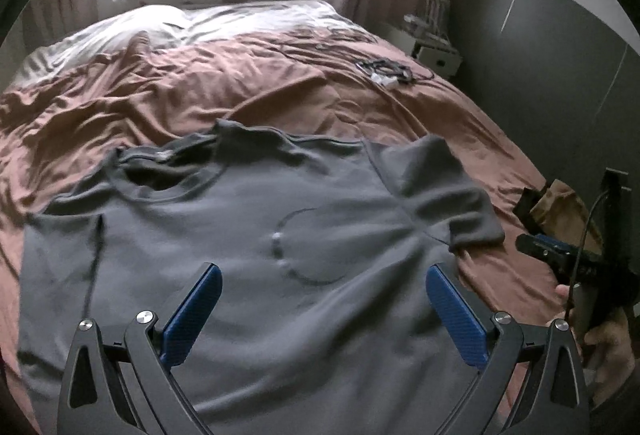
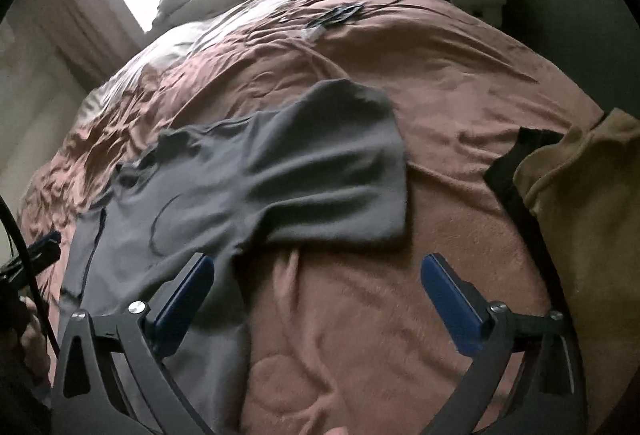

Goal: Fold small clothes

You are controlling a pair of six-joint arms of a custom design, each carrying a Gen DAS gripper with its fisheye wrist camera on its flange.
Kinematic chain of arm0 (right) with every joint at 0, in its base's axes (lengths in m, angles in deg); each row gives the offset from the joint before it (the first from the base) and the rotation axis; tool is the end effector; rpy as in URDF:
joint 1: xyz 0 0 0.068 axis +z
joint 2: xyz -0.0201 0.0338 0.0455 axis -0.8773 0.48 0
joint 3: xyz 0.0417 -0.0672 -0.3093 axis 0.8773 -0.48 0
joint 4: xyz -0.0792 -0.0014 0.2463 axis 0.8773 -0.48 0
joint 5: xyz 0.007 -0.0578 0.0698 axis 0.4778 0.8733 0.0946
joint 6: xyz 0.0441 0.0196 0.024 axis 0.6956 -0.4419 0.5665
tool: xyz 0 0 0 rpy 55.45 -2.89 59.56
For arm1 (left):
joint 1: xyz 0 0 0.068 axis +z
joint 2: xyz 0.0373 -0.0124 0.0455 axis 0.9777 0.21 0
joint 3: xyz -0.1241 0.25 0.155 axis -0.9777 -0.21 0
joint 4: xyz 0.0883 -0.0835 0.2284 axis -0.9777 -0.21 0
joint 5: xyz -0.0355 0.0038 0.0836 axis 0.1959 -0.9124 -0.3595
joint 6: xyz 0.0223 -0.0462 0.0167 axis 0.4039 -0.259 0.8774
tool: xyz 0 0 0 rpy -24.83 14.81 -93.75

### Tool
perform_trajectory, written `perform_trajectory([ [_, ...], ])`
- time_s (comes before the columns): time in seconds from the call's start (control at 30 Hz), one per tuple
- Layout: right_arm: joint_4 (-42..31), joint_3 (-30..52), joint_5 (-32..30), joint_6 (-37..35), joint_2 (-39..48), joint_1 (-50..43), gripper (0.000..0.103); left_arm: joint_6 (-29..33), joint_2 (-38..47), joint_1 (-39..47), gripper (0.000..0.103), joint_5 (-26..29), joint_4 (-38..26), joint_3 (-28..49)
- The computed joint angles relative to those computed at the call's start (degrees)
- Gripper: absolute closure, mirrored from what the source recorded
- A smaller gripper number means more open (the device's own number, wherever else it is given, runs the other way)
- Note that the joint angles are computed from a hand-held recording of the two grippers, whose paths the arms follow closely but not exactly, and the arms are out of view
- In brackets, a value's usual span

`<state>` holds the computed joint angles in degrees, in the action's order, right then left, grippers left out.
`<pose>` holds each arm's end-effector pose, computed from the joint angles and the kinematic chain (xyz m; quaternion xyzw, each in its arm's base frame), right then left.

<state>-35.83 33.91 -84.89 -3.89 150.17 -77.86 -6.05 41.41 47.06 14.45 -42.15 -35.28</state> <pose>0.1928 -0.0390 0.2398 0.0043 0.9291 0.1828 0.3214 0.2038 -0.1178 0.2800 0.0527 0.9370 -0.1133 0.3262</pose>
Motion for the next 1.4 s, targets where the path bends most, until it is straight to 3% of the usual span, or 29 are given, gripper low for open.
perform_trajectory([
  [0.13,5.8,-1.8,-3.1,4.1,7.4,-0.2,0.000,0.9,6.7,-1.4,0.002,-0.1,3.4,1.6],
  [0.43,5.5,0.1,-11.6,3.7,14.6,-7.2,0.002,0.1,15.6,-3.6,0.024,1.7,9.2,4.0],
  [0.5,4.7,0.3,-14.1,3.3,16.0,-9.1,0.025,0.1,17.0,-4.1,0.033,2.1,9.9,4.8],
  [0.57,3.6,1.0,-15.2,3.0,17.7,-10.6,0.036,0.0,18.6,-4.6,0.041,2.6,10.3,5.7],
  [0.73,0.5,2.0,-17.5,2.0,21.6,-12.8,0.047,-0.4,21.5,-5.9,0.058,3.7,11.2,7.2],
  [0.8,-0.8,2.6,-19.9,1.4,23.2,-12.9,0.058,-0.2,22.4,-6.5,0.065,3.9,11.6,7.6],
  [0.9,1.0,3.0,-19.3,3.7,25.2,-11.9,0.059,-0.1,23.9,-7.0,0.075,4.8,12.0,8.3],
  [1.2,7.8,2.7,-20.2,10.8,27.2,-12.6,0.063,-1.2,26.7,-8.2,0.084,7.3,13.1,9.9],
  [1.23,8.6,2.7,-20.0,11.2,27.4,-12.6,0.066,-1.4,27.1,-8.4,0.085,7.4,13.2,10.1],
  [1.3,11.1,2.1,-17.8,11.7,26.6,-12.4,0.091,-2.0,27.9,-8.7,0.088,7.7,13.3,10.6],
  [1.4,13.7,1.0,-18.1,11.9,26.0,-13.0,0.098,-2.6,29.2,-9.6,0.090,8.4,12.9,11.7],
])
